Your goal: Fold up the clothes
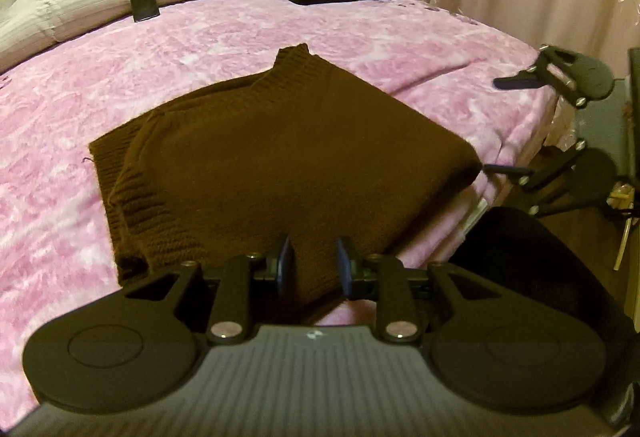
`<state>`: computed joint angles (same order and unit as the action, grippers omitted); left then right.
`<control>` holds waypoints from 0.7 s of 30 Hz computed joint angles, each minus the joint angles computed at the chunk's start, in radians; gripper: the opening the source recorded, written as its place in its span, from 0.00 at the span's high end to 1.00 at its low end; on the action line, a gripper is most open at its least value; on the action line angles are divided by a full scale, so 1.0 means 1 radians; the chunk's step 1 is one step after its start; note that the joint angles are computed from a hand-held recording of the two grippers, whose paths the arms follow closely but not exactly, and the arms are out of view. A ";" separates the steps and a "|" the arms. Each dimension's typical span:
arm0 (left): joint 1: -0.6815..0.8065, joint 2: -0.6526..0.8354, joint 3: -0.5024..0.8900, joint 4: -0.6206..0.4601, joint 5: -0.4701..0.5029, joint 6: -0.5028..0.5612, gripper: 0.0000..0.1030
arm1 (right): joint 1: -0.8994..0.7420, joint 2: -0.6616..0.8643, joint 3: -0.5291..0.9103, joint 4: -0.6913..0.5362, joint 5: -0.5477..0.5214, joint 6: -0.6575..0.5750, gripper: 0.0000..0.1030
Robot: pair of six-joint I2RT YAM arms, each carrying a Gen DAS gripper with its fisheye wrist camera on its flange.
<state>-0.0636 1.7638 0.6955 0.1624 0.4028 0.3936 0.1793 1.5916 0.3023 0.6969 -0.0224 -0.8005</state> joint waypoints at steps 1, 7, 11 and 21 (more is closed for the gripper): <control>0.001 -0.015 -0.006 -0.006 0.003 -0.001 0.79 | -0.014 -0.047 0.004 -0.047 -0.040 0.043 0.17; 0.067 -0.087 -0.010 0.015 0.042 -0.045 0.80 | 0.044 -0.095 0.122 -0.186 -0.170 0.365 0.17; 0.106 -0.026 0.056 -0.026 -0.014 -0.048 0.81 | 0.045 0.029 0.224 -0.246 -0.311 0.500 0.17; 0.158 -0.051 0.043 -0.059 0.011 -0.011 0.80 | -0.028 -0.025 0.288 -0.407 -0.442 0.563 0.17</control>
<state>0.0948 1.7128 0.7390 0.1030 0.4141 0.3830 0.1517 1.5665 0.5907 0.2904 -0.4643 -0.2378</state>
